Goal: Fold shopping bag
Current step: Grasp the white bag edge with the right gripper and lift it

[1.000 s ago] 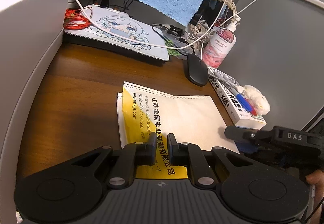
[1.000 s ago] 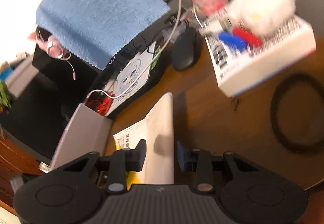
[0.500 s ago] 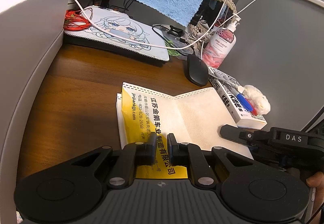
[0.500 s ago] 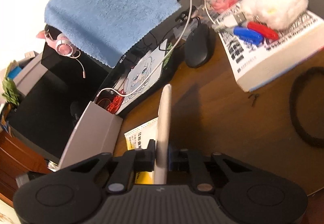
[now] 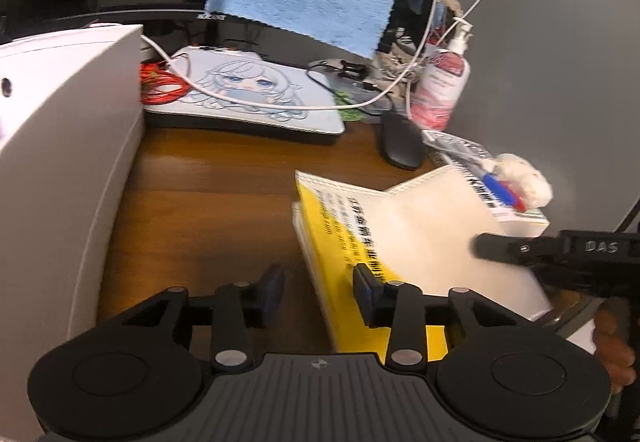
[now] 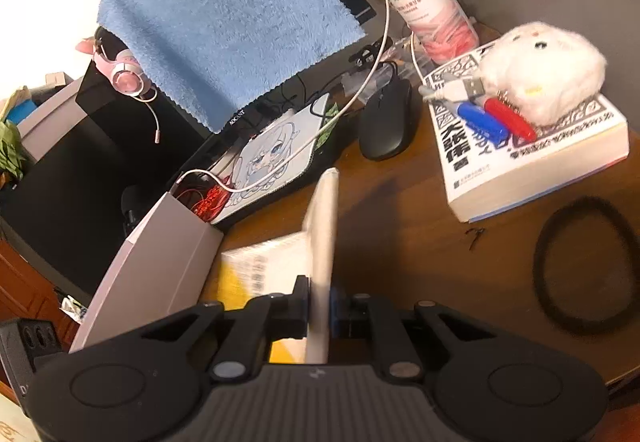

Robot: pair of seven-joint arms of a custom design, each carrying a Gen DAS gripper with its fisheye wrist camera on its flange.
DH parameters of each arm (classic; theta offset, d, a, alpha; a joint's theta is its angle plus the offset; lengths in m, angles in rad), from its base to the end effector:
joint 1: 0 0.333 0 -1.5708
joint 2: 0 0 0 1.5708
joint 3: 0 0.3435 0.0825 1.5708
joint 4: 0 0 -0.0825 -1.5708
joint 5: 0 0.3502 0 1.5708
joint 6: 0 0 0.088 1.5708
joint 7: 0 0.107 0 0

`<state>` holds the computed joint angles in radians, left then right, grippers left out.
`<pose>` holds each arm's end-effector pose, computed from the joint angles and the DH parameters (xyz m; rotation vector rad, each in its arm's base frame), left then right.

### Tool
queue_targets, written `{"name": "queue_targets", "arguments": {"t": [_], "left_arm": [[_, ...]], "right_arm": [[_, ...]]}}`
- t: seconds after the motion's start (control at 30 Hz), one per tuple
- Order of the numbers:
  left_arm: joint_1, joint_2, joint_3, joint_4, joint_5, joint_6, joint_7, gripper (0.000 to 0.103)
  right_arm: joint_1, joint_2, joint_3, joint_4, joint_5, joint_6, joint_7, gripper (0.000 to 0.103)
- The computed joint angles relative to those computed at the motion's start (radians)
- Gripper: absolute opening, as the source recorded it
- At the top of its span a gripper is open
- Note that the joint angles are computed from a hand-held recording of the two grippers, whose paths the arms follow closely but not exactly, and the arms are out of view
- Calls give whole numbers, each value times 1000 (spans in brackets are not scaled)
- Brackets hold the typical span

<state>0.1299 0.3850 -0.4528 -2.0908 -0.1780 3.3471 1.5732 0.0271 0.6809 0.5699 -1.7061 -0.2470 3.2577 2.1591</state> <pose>0.6041 -0.1488 0.4112 -1.7754 1.8189 -1.1316 0.6302 0.3339 0.4085 -1.4976 1.5266 -0.0205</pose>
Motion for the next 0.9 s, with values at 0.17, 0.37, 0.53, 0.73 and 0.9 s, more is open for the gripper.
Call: {"name": "queue_targets", "arguments": {"t": [0.17, 0.37, 0.53, 0.73, 0.9], "left_arm": [[158, 39, -168, 6, 32, -22, -18, 14], [221, 68, -247, 10, 47, -19, -26, 11], [148, 58, -182, 18, 29, -31, -21, 11], [198, 76, -236, 21, 17, -38, -12, 11], [186, 75, -225, 21, 11, -34, -4, 11]], "right_arm": [[-34, 9, 40, -6, -4, 0, -9, 9], [-28, 2, 36, -6, -8, 1, -12, 9], [21, -15, -7, 14, -15, -13, -30, 10], [18, 20, 38, 52, -8, -30, -90, 18], [-15, 69, 115, 82, 6, -43, -152, 26]]}}
